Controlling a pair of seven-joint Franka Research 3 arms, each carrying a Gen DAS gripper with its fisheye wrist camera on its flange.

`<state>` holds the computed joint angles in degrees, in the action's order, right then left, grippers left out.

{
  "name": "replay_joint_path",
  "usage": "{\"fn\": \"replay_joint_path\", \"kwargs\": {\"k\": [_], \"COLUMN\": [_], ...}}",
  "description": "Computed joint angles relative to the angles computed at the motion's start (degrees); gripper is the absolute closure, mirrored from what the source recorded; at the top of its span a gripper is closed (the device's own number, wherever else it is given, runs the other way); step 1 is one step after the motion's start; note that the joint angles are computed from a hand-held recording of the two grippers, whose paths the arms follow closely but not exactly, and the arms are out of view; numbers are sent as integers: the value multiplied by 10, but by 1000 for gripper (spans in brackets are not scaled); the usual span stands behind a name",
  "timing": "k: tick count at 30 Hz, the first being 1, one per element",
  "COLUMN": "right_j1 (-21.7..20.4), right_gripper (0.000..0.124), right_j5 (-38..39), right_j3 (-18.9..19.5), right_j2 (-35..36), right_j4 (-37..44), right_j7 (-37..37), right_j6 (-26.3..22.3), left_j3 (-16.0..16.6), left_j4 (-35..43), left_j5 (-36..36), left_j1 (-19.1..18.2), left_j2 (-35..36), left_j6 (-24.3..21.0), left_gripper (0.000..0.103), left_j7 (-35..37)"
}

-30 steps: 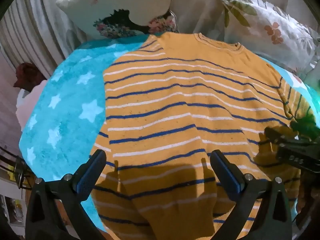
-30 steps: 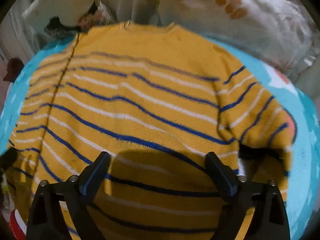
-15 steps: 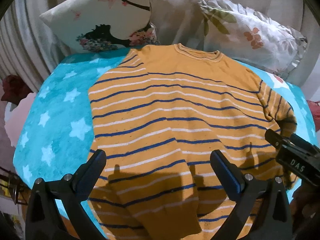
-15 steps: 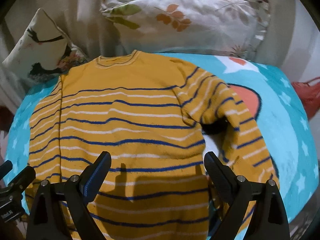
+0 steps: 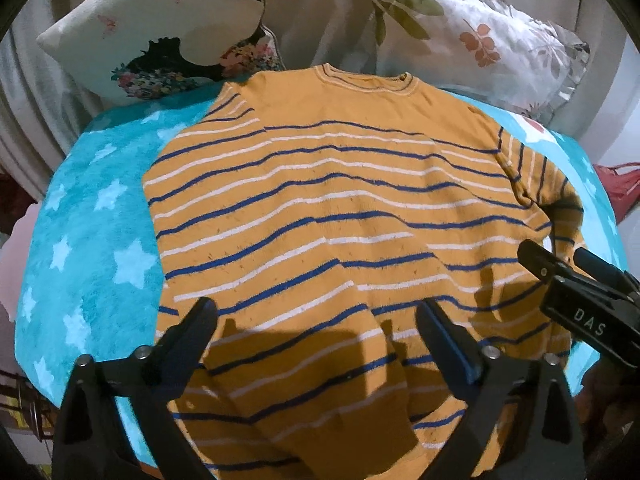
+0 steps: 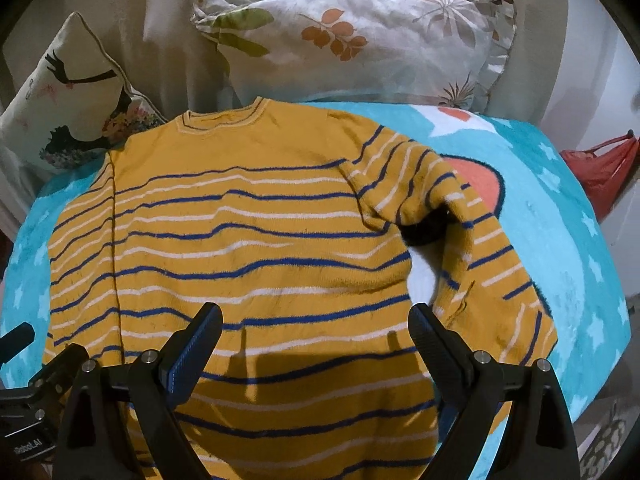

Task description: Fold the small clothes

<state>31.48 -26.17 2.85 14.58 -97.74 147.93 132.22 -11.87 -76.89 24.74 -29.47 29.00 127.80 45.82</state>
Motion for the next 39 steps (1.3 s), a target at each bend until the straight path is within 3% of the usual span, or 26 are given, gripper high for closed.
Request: {"fn": "replay_joint_path", "kwargs": {"k": [15,24,26,27,28,33,35,39], "right_j1": [12,12,12,12,12,12,14,16], "right_gripper": [28,28,28,28,28,28,28,28], "right_j5": [-1,5,6,6,8,8,2,-7], "right_j3": [3,5,5,5,5,2,0,-1], "right_j2": [5,8,8,9,9,12,12,20], "right_j4": [11,12,14,14,14,15,17,31], "right_j7": [19,13,10,11,9,15,23,25], "right_j6": [-32,-38,-41,-41,-41,-35,-32,-25], "left_j3": [-15,-33,-33,-28,-22,0,6,15], "left_j4": [-24,-9,-6,-2,-1,-51,-102,-183], "left_j5": [-47,-119,-124,-118,-108,-73,-64,-29], "left_j1": [24,43,42,37,32,30,44,69], "left_j2": [-5,22,27,29,28,-21,-65,-132], "left_j6": [26,12,6,-2,-7,3,25,17], "left_gripper": [15,54,72,90,95,98,98,98], "left_j7": [52,103,111,111,107,56,18,-52]}}
